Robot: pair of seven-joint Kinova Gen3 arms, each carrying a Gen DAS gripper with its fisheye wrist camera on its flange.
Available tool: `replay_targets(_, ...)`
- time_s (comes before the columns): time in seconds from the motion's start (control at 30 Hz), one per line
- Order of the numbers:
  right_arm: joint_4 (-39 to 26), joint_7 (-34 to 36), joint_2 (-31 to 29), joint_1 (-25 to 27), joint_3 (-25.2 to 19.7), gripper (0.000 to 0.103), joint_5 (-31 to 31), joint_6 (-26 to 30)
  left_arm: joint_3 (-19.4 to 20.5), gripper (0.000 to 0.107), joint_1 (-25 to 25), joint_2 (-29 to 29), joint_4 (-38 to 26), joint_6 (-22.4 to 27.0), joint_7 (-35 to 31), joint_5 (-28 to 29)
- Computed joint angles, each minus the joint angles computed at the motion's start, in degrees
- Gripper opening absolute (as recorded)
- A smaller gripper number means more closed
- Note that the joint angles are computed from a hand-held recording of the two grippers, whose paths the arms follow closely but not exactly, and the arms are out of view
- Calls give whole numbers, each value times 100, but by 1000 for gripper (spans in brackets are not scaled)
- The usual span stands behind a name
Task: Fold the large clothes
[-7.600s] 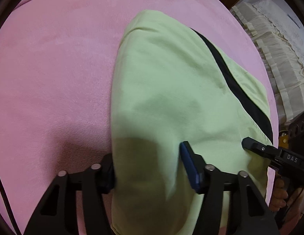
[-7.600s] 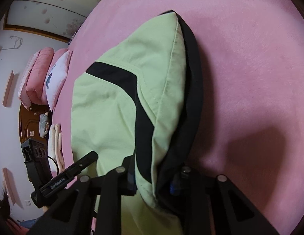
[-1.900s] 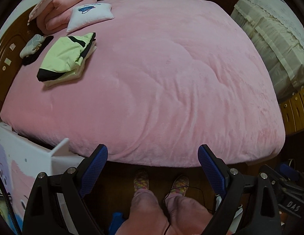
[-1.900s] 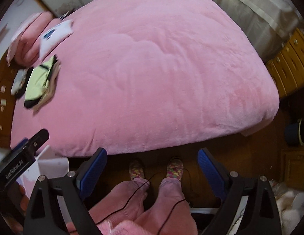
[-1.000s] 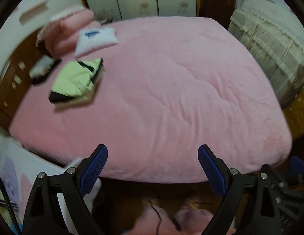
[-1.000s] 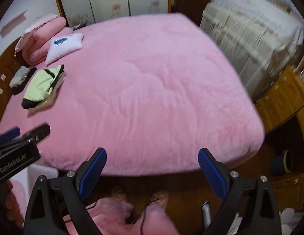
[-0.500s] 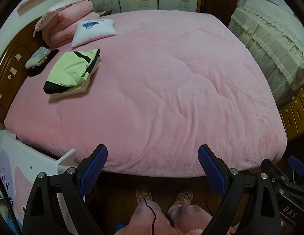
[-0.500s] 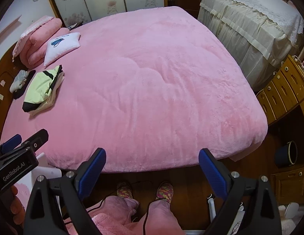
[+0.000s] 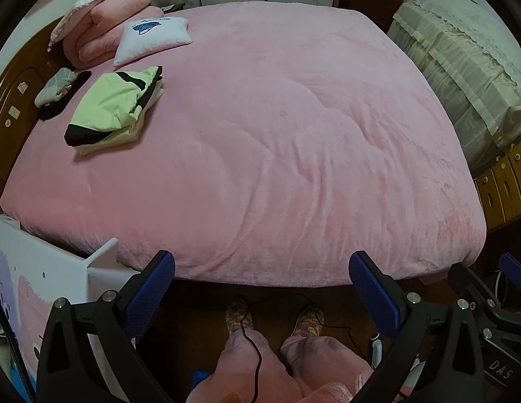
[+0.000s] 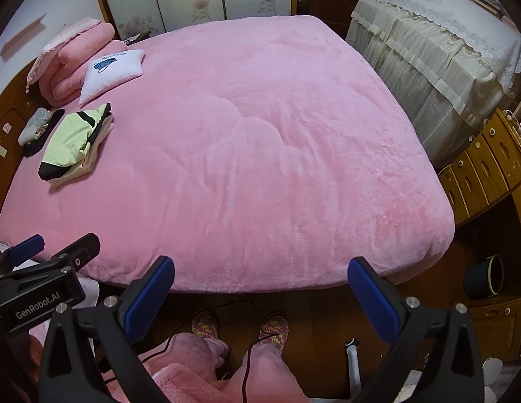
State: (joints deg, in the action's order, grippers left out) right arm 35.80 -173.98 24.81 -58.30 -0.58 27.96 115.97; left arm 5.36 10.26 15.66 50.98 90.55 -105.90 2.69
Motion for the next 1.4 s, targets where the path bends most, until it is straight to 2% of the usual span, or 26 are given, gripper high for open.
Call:
replay_targets(0.2, 36, 22, -27, -52, -16, 103, 18, -21, 24, 102, 34, -157, 198, -163, -52, 1)
replay_targets(0.53, 161, 16, -123, -17, -62, 103, 28, -37, 21, 102, 167, -54, 56, -2, 63, -161)
replay_targets(1.4, 586, -87, -337, 247, -261, 103, -99, -306, 25, 102, 215, -54, 72, -7, 105, -243)
